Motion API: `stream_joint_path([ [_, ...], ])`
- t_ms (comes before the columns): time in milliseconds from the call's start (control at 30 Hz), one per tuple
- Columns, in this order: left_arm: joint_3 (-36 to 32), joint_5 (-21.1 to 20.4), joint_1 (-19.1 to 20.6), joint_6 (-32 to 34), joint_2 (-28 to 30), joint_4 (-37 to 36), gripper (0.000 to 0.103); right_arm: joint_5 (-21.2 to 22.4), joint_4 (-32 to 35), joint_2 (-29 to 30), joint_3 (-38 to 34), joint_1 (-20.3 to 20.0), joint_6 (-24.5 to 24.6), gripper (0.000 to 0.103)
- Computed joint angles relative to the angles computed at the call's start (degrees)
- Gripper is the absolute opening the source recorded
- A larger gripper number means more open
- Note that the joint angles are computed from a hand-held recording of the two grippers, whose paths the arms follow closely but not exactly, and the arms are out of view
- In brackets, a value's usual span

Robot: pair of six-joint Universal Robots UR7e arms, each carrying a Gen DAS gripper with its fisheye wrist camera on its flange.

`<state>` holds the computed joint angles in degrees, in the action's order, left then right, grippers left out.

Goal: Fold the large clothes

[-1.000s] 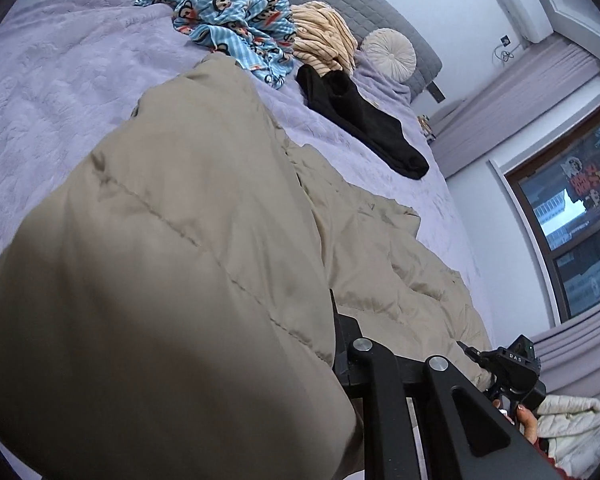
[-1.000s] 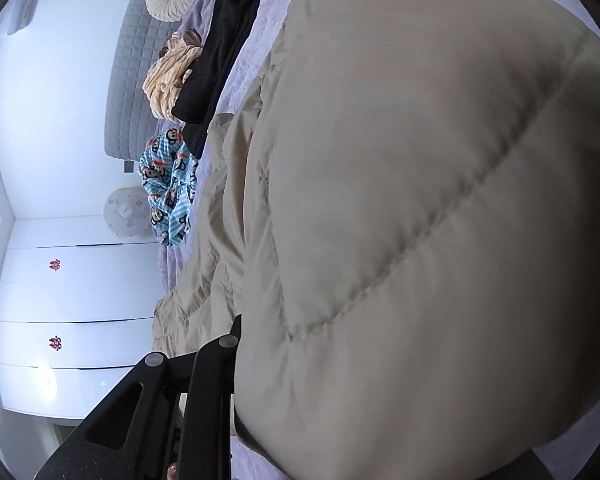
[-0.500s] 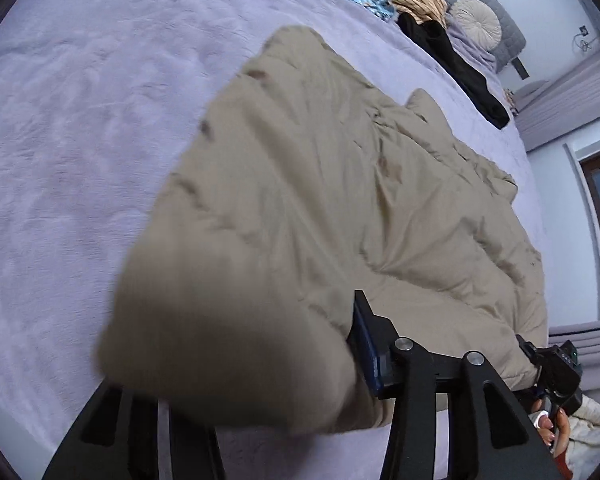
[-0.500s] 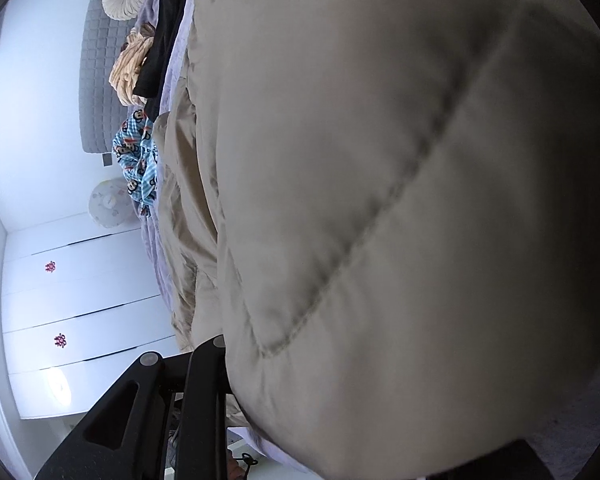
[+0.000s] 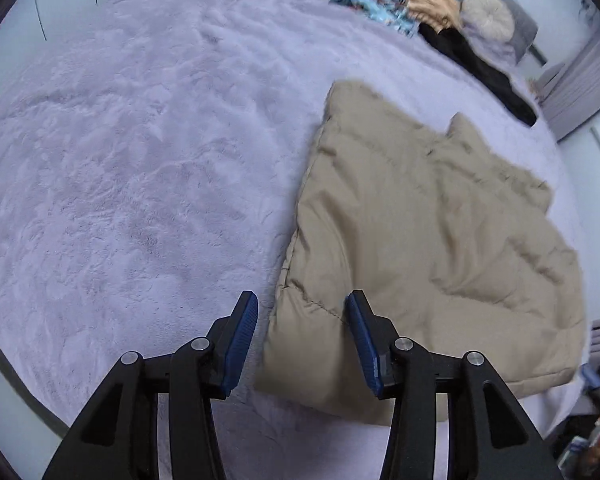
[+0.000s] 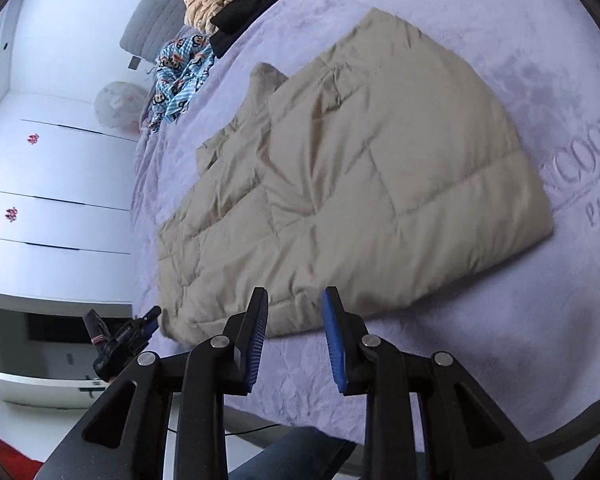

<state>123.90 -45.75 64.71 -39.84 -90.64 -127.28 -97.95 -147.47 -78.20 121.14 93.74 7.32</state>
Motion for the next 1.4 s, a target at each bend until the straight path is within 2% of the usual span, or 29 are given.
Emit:
stream_joint_path([
  [33, -0.5, 0.6, 1.0, -1.4, 1.8, 1.5, 0.049, -3.8, -0.6, 2.1, -1.7, 1.2, 0.3, 0.031],
  [100, 0.0, -1.5, 2.9, -2.8, 2.4, -1.1, 0.052, -11.8, 0.0, 5.3, -4.5, 3.5, 1.9, 0.031],
  [133, 0.2, -1.7, 3.1, -4.1, 2.2, -1.6, 0.054, -13.9, 0.4, 6.3, -5.1, 3.6, 2.9, 0.031],
  [233, -0.2, -2.4, 2.8, -6.4, 0.8, 0.6, 0.056, -15.6, 2.4, 7.8, -7.2, 1.8, 4.6, 0.027],
  [300, -0.8, -0.4, 1.1, -9.5, -0.5, 5.6, 0.056, -14.9, 4.7, 7.9, -9.3, 1.2, 7.4, 0.027],
  [433, -1.8, 3.1, -3.9, -16.8, -3.3, 17.1, 0.056, -13.9, 4.4, 4.6, -6.3, 1.1, 9.5, 0.031],
  [600, -3.1, 1.5, -9.5, -20.4, -4.3, 23.6, 0.056, -11.5, 6.7, 1.6, -4.0, 2.9, 11.2, 0.032],
  [633, -3.2, 1.0, -10.7, -20.9, -4.4, 24.3, 0.056, -11.2, 7.1, 1.3, -3.7, 3.6, 11.3, 0.037],
  [667, -3.2, 0.7, -12.0, -21.4, -4.4, 24.9, 0.059, -11.0, 7.8, 0.6, -3.3, 4.1, 11.3, 0.043],
  [700, -2.9, 0.7, -13.2, -21.7, -4.2, 25.0, 0.079, -10.8, 7.8, 0.9, -3.4, 4.6, 11.2, 0.045],
  [767, -2.7, 1.8, -16.1, -23.5, -3.9, 26.2, 0.103, -10.0, 8.3, 0.4, -3.0, 5.4, 10.5, 0.048],
  [833, -2.7, 2.6, -18.6, -24.7, -3.4, 27.6, 0.103, -9.3, 9.1, 0.9, -3.4, 6.2, 9.9, 0.05],
  [933, -3.8, 1.5, -20.6, -27.7, -2.6, 31.4, 0.103, -9.0, 10.1, 1.3, -3.4, 6.8, 9.1, 0.055],
  [1033, -4.9, -0.1, -21.4, -30.0, -1.8, 34.3, 0.103, -8.8, 11.6, 1.2, -3.3, 7.0, 9.5, 0.055],
  [1100, -5.1, -0.8, -21.3, -30.1, -1.7, 34.8, 0.103, -8.8, 12.5, 0.9, -3.0, 7.1, 10.1, 0.06],
  [1200, -5.6, -1.1, -20.0, -27.3, -1.1, 34.0, 0.103, -9.9, 12.8, 1.1, -2.9, 7.6, 10.5, 0.064],
  [1300, -6.6, -0.3, -18.2, -22.8, -0.2, 32.7, 0.103, -11.4, 11.4, 2.6, -3.3, 9.0, 10.9, 0.079],
  [1400, -8.2, 0.0, -15.6, -18.5, 0.7, 31.7, 0.103, -12.0, 9.7, 5.9, -5.1, 10.3, 12.1, 0.079],
])
